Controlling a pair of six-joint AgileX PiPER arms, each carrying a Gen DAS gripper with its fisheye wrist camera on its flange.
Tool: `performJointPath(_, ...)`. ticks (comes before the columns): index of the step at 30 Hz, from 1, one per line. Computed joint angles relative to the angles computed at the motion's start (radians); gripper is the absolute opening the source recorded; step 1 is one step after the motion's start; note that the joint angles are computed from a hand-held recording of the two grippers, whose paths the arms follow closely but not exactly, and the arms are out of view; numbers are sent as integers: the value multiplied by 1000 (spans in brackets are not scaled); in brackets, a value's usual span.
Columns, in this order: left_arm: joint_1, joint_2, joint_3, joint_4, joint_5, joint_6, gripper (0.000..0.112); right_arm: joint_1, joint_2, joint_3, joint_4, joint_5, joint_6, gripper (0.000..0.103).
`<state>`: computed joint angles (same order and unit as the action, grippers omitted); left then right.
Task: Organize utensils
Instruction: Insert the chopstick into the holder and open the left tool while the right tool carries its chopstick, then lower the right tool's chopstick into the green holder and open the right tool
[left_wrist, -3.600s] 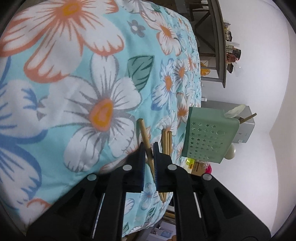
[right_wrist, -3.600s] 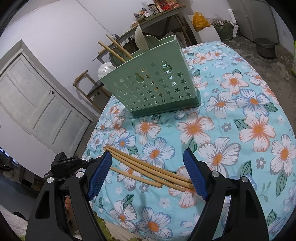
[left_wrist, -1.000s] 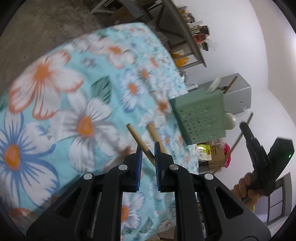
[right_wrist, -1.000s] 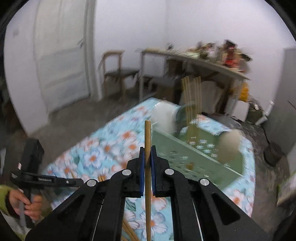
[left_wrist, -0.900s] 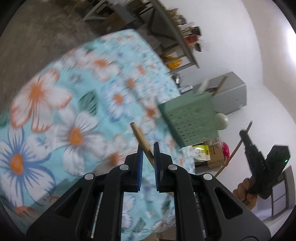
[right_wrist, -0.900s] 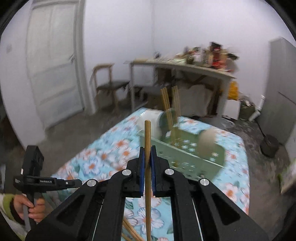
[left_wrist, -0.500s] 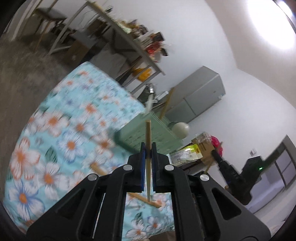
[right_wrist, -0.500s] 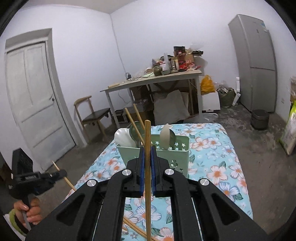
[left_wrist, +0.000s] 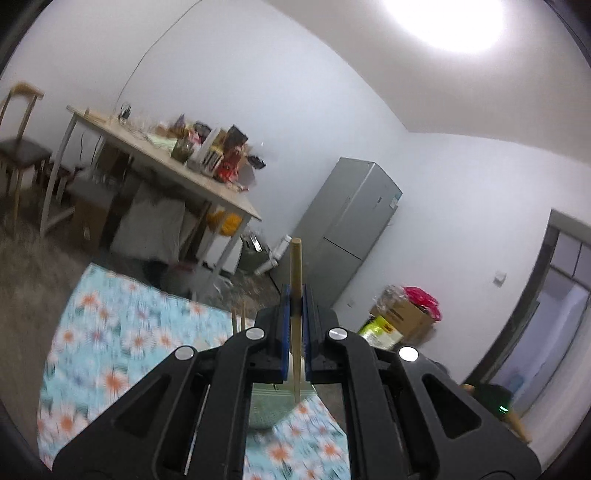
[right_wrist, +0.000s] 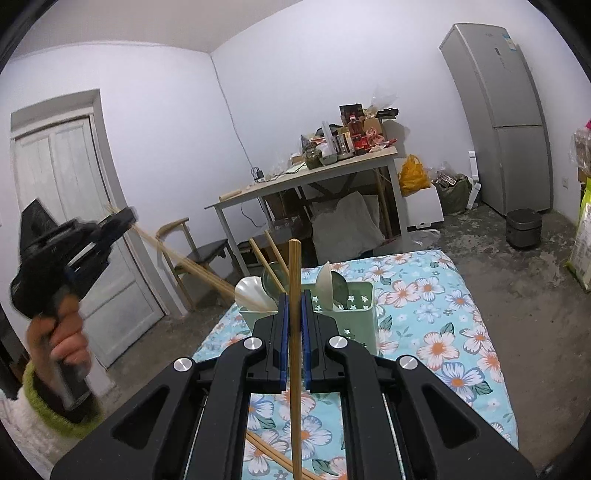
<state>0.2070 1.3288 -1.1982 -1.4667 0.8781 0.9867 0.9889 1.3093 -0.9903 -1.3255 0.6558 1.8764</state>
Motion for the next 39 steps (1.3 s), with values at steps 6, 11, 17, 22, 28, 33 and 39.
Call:
performJointPath(6,-203,104,-83,85,-278,-15,4,-2,-36,38,-31,8,39,6)
performJointPath(11,-294,196,-95,133,-399,-18,6,-15,-52,63,-32,-4,57,6)
performJointPath(17,-287,207,-25,120,-359,-68,58,-3,-62,63,-2,18,22,6)
performJointPath(22,-255,130,37,130,-335,-68,72,-33,-67,55,-9,-25,19,6)
performJointPath(28,-177,21,148,155,-275,-19,84,-134,-26,-42,25,-158,-99,6)
performJointPath(33,-83,-89,296,220,-227,41,90,-215,51,-194,78,-253,-252,6)
performJointPath(39,40,-198,479,325,-184,71,93,-311,230,-481,330,-367,-596,6)
